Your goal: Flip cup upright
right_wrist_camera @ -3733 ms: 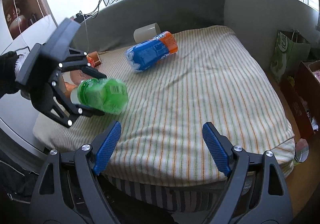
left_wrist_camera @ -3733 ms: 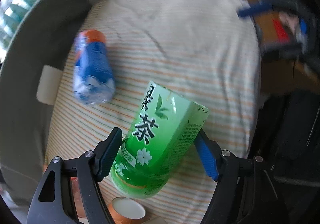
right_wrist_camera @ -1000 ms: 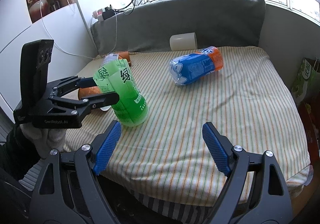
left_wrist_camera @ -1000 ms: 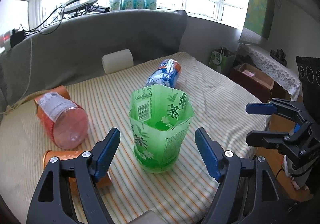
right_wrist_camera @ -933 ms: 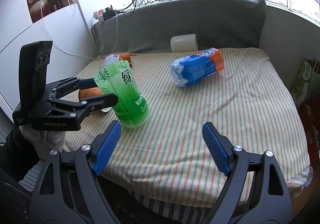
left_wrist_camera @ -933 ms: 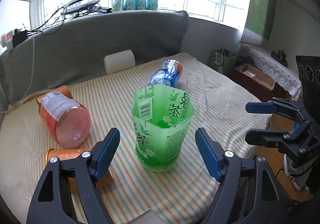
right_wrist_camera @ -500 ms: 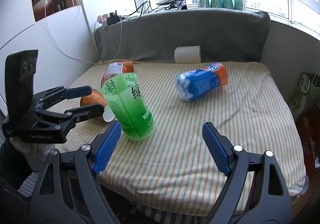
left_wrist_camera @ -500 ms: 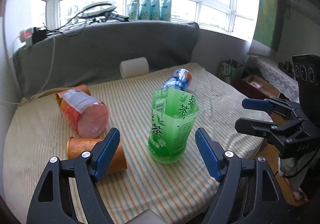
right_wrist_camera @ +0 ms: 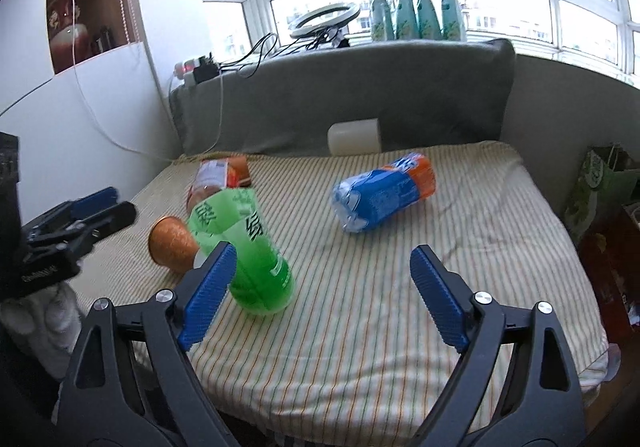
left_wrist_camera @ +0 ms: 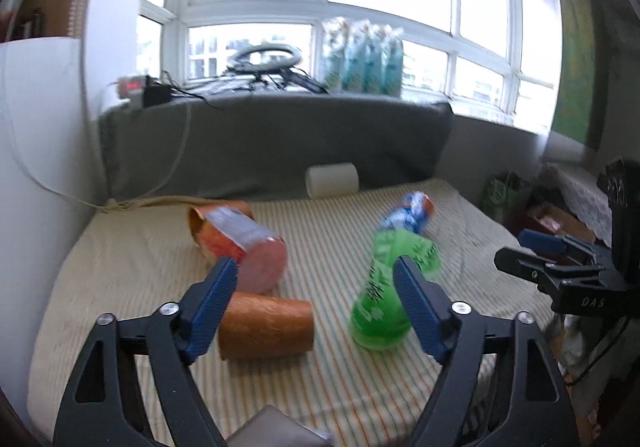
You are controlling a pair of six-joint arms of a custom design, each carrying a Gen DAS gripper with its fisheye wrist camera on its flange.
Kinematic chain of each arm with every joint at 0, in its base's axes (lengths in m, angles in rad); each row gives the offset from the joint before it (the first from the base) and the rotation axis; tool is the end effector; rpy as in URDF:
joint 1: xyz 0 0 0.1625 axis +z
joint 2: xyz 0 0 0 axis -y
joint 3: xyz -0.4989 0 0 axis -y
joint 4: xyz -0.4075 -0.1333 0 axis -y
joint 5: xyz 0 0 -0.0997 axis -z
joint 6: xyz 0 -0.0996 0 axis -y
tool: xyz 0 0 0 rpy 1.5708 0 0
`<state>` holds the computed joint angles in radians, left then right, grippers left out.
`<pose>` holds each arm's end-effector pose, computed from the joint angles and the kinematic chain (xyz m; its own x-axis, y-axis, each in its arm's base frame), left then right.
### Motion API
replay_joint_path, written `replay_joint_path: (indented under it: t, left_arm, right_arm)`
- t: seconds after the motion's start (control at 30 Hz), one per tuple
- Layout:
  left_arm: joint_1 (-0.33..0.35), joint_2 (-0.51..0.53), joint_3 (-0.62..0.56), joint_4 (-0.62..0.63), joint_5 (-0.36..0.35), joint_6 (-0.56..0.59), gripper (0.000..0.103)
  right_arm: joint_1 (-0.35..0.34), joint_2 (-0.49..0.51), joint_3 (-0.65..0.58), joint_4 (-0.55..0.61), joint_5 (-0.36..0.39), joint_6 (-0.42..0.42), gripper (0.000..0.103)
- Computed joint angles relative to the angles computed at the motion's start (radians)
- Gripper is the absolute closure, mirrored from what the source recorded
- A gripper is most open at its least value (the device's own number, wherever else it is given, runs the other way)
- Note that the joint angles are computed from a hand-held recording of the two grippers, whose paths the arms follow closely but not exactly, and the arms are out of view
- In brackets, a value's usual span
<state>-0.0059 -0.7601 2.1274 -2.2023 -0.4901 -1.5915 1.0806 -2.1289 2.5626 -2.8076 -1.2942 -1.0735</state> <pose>-0.4877 -0.2183 0.0055 -0.7534 -0.0053 -0.6575 0.5795 0.4672 -0.6678 0.0268 -0.2906 0.4196 -0.7364 -0.4051 0.5419 -0.6712 0.5380 -0.5099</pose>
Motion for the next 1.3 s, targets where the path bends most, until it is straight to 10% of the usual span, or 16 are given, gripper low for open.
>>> replay_joint_path:
  t: [0.67, 1.3]
  left_arm:
    - [-0.027, -0.04, -0.06, 0.457, 0.028, -0.404, 0.019]
    - [-0.027, -0.039, -0.062, 0.447, 0.032, -0.399, 0.019]
  right_arm:
    - [0.046, 0.087, 0.081, -0.476, 0.032, 0.112, 0.0]
    - [0.048, 0.094, 0.078, -0.488, 0.039, 0.116, 0.0]
